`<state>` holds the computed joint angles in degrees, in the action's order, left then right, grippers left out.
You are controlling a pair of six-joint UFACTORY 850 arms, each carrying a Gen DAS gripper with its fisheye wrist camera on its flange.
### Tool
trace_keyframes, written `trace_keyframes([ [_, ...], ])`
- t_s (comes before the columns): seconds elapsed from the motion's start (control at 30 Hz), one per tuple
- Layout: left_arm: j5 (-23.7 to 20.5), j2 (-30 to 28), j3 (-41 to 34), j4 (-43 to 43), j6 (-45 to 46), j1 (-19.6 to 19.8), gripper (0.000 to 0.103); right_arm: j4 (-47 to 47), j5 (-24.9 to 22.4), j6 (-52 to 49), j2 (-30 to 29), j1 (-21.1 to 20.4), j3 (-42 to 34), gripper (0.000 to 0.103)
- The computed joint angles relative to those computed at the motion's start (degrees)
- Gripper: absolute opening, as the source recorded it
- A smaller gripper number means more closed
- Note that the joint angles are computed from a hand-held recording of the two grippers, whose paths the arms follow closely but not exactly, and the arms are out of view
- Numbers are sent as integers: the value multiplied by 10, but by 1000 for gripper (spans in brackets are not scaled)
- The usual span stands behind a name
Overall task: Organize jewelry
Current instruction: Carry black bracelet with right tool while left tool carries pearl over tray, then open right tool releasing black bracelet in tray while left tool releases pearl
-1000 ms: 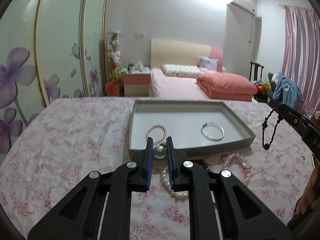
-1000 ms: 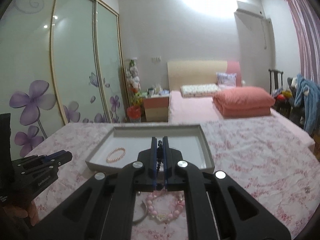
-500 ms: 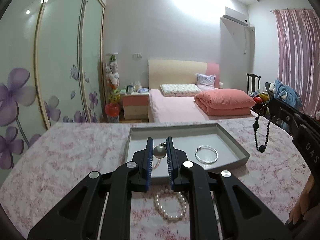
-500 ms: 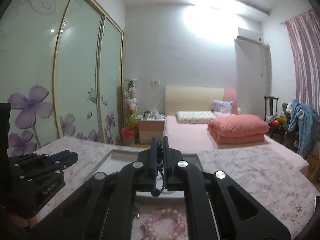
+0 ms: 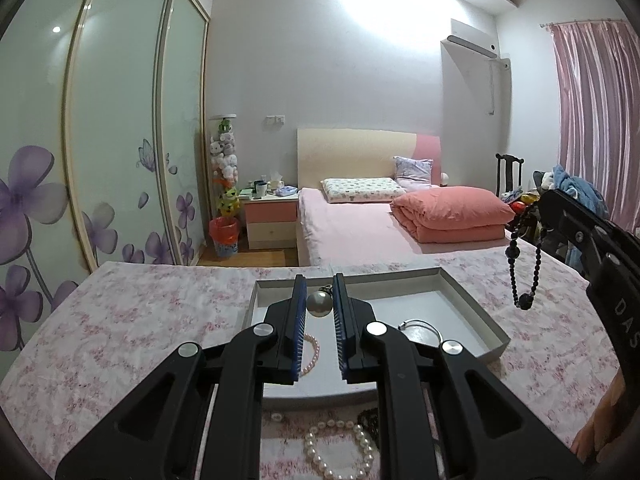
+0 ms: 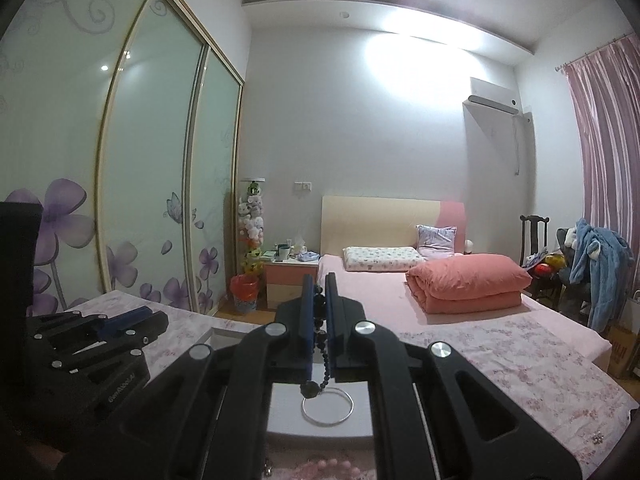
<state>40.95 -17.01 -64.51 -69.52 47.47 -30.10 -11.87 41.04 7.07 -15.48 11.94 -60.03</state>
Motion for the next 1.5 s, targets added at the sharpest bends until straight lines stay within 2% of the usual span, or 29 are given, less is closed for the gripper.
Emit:
trace_keyframes([
  [0.27, -43, -38, -44, -19, 12, 27, 14, 9, -35, -3, -52, 4, -61, 6],
  [0.47, -91, -78, -86, -67, 63, 47, 14, -44, -107, 58, -110, -1, -134, 6],
  [0.57, -117, -95, -104, -95, 93, 56, 14, -114, -156, 137, -141, -4, -176, 6],
  [0.7, -142, -114, -123, -127, 127, 63, 14, -253, -213, 289, -180, -6, -229, 6],
  [0.93, -166, -139, -151, -184, 184, 68, 14, -430, -251, 479, -220, -7, -276, 7],
  [1.03, -174, -143, -155, -204, 199, 70, 14, -491, -257, 542, -231, -10, -288, 11],
  [1.07, -175, -144, -155, -211, 205, 71, 15, -511, -260, 563, -233, -10, -292, 21],
  [1.1, -178, -145, -156, -219, 212, 72, 15, -511, -261, 565, -234, -10, -293, 32],
  [1.13, -181, -144, -156, -228, 218, 74, 16, -497, -260, 552, -233, -11, -290, 35],
  [1.5, -167, -84, -98, -175, 121, 92, 16, -421, -248, 493, -197, -27, -255, 35],
])
